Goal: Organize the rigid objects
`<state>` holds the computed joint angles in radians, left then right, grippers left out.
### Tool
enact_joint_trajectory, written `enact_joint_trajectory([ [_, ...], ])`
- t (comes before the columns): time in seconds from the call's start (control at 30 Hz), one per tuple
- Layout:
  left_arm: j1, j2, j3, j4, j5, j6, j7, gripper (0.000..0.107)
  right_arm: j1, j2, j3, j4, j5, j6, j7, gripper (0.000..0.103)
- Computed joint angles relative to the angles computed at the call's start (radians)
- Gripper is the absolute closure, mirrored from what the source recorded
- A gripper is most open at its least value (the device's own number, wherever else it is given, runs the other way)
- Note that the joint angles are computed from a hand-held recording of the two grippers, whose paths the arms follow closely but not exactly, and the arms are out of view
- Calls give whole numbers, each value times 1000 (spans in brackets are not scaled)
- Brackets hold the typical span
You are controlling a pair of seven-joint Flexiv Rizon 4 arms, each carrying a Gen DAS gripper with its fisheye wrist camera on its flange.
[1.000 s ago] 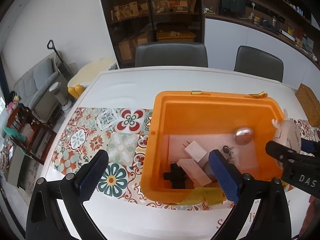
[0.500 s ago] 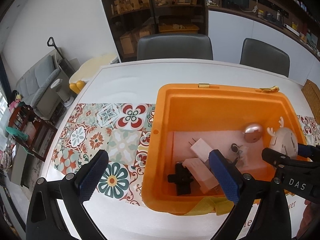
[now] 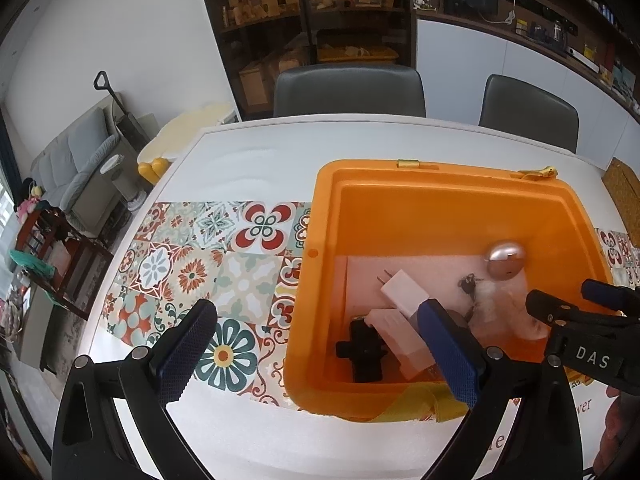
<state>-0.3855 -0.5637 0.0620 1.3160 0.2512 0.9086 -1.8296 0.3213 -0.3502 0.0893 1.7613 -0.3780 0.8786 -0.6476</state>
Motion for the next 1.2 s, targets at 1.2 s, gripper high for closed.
enact_joint_trajectory([
  [1.2,68,404,-83,487,1,223,58,4,15,443,162,372,-294,-99,446,13],
])
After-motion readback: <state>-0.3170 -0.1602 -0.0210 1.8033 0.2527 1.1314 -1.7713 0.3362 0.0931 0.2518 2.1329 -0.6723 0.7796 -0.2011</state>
